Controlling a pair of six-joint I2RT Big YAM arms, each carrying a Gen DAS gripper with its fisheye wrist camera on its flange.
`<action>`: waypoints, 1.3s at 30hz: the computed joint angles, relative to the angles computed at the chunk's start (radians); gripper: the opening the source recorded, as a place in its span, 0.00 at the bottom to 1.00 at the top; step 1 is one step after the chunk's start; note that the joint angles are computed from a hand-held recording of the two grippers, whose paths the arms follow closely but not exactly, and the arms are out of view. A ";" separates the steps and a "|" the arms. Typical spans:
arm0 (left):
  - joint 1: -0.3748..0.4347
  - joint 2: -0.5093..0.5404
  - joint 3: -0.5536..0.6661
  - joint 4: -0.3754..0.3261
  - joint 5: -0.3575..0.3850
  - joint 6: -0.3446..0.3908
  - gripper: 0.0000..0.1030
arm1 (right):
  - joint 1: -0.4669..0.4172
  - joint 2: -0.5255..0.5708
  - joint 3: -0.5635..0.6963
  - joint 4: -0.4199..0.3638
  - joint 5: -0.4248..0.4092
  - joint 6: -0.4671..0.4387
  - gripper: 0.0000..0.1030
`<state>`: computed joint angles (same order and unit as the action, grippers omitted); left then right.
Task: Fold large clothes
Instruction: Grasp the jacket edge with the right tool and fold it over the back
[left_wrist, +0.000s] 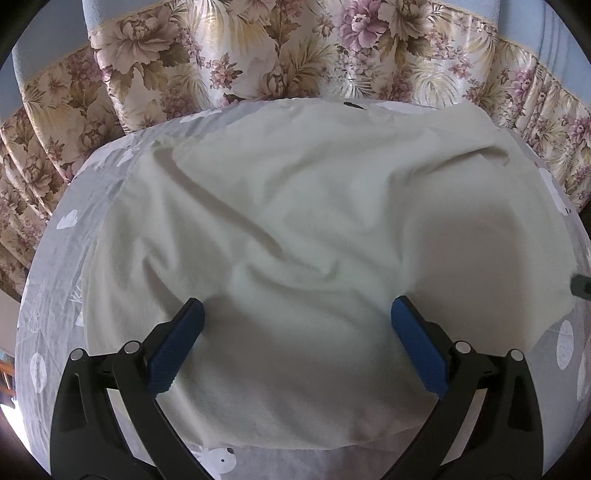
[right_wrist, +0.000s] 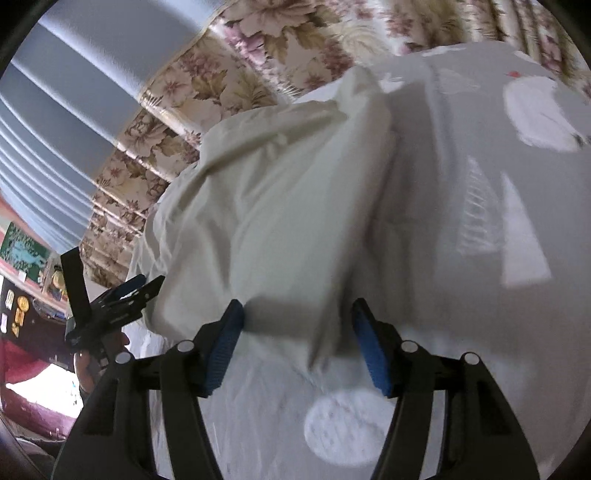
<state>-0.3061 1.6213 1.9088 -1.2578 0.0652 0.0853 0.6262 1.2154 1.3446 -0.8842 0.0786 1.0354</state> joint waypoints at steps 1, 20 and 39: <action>0.000 0.000 0.000 0.000 0.000 0.000 0.97 | 0.009 -0.016 -0.014 0.001 0.013 0.020 0.60; -0.002 -0.005 -0.006 0.007 -0.005 0.003 0.97 | 0.017 0.055 -0.032 0.206 0.105 0.094 0.62; -0.016 -0.009 -0.025 0.029 -0.060 0.024 0.97 | -0.056 0.173 0.125 0.086 0.011 0.037 0.32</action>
<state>-0.3226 1.6121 1.8836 -1.2287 0.0047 0.1097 0.5706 1.3884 1.4692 -0.7983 0.0892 1.0721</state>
